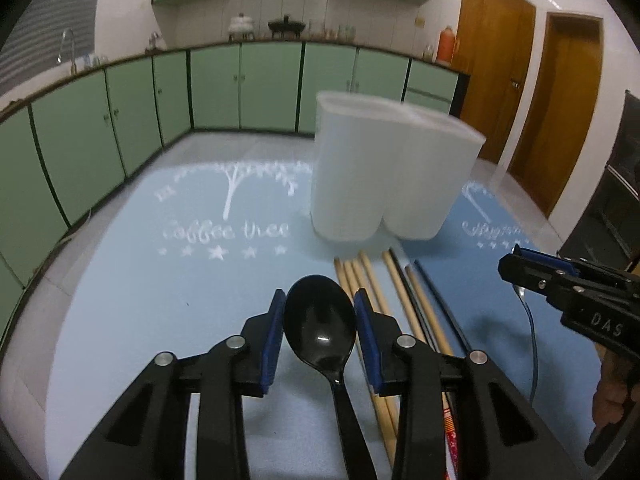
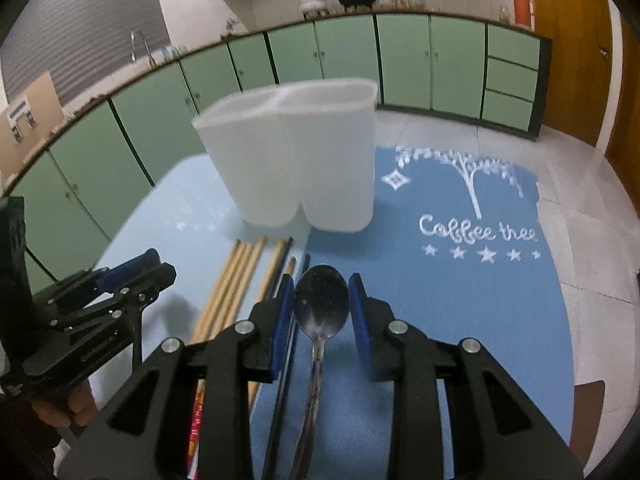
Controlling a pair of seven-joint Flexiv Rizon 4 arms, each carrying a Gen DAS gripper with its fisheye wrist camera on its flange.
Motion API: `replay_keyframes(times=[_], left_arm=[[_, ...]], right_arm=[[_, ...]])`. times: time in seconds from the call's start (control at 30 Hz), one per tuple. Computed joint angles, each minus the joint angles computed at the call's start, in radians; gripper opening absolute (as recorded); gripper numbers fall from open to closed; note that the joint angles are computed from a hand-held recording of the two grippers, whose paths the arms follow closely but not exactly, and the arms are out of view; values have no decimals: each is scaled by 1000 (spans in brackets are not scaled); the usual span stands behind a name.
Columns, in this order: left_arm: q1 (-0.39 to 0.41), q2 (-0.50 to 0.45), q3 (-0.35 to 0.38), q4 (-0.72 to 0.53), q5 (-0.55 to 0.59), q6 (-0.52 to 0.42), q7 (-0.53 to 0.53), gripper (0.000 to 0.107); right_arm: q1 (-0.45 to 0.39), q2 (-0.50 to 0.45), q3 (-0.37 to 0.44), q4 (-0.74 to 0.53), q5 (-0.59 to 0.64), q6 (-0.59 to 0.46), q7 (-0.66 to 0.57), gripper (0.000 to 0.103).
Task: Organize utensils
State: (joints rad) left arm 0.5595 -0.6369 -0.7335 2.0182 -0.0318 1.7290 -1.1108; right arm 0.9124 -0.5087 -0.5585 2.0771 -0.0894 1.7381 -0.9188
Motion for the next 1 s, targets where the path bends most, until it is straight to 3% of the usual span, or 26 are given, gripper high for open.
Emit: replay_keyframes(times=[0.33, 0.57, 0.73, 0.83, 1.0], left_arm=[[60, -11, -65, -5, 100, 91, -57, 34], [97, -42, -141, -84, 164, 117, -87, 34], [19, -96, -129, -248, 187, 144, -77, 34], [-48, -150, -115, -376, 191, 136, -65, 34], [-165, -257, -87, -587, 195, 123, -16, 34]], right_arm=[[52, 35, -48, 15, 110, 103, -95, 27], [53, 46, -87, -60, 180, 130, -197, 27], [18, -25, -127, -205, 215, 139, -237, 27], [-67, -76, -79, -310, 219, 131, -221, 27], [-142, -192, -83, -477, 222, 124, -184, 27]])
